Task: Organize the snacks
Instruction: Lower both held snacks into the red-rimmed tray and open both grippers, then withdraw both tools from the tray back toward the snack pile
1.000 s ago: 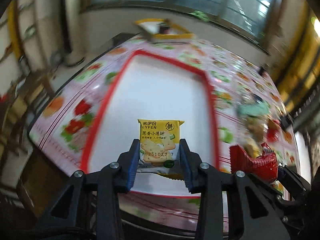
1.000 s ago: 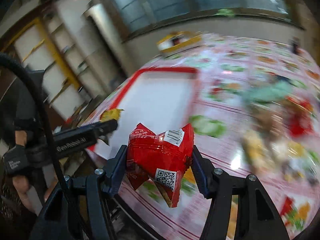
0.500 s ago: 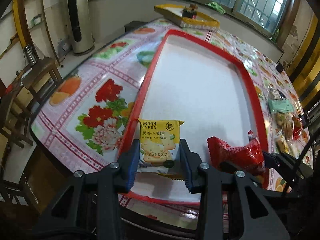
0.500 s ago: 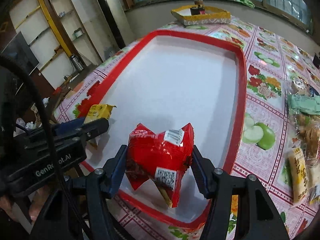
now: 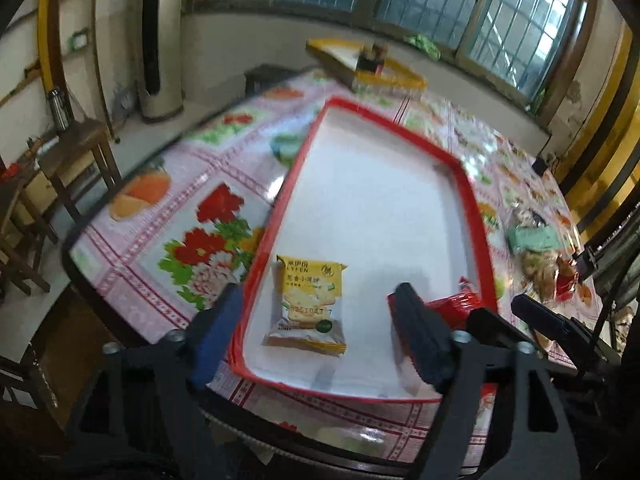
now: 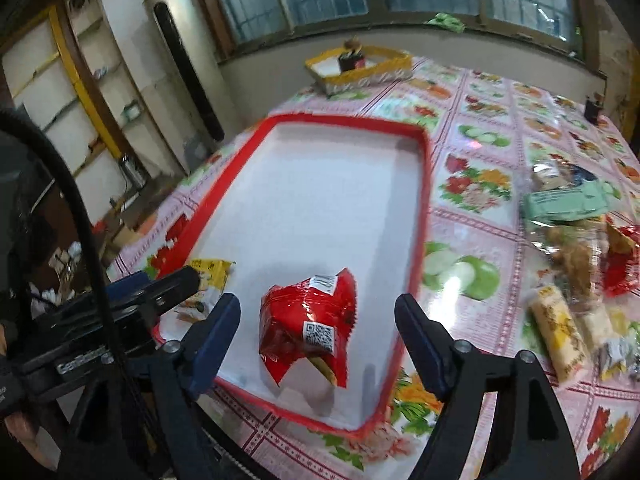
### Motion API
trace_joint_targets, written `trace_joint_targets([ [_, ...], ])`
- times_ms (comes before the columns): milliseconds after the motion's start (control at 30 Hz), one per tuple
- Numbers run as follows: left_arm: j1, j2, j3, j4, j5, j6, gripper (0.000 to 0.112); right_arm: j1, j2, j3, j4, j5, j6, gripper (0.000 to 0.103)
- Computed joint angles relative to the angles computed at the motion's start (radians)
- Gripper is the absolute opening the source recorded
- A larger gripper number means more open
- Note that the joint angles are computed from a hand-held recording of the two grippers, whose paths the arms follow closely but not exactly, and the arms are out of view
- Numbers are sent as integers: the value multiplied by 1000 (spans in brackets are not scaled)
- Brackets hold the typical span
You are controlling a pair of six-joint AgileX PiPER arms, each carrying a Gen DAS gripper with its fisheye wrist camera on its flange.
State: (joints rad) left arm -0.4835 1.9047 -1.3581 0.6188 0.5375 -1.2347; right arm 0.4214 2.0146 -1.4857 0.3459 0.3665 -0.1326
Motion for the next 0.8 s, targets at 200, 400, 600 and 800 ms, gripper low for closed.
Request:
trace_joint_targets([
  [200, -40, -46, 31, 44, 18, -52, 82, -42, -78, 103, 129, -12, -92, 82],
  [400, -102, -112, 71, 110, 36, -127, 86, -70, -152, 202, 294, -42, -192, 82],
  [600, -179, -153, 96, 186, 61, -197, 87, -101, -229, 312, 399, -82, -257, 82],
  [800, -267, -134, 62, 210, 109, -193, 88, -182, -255, 401, 558, -75, -333, 82],
])
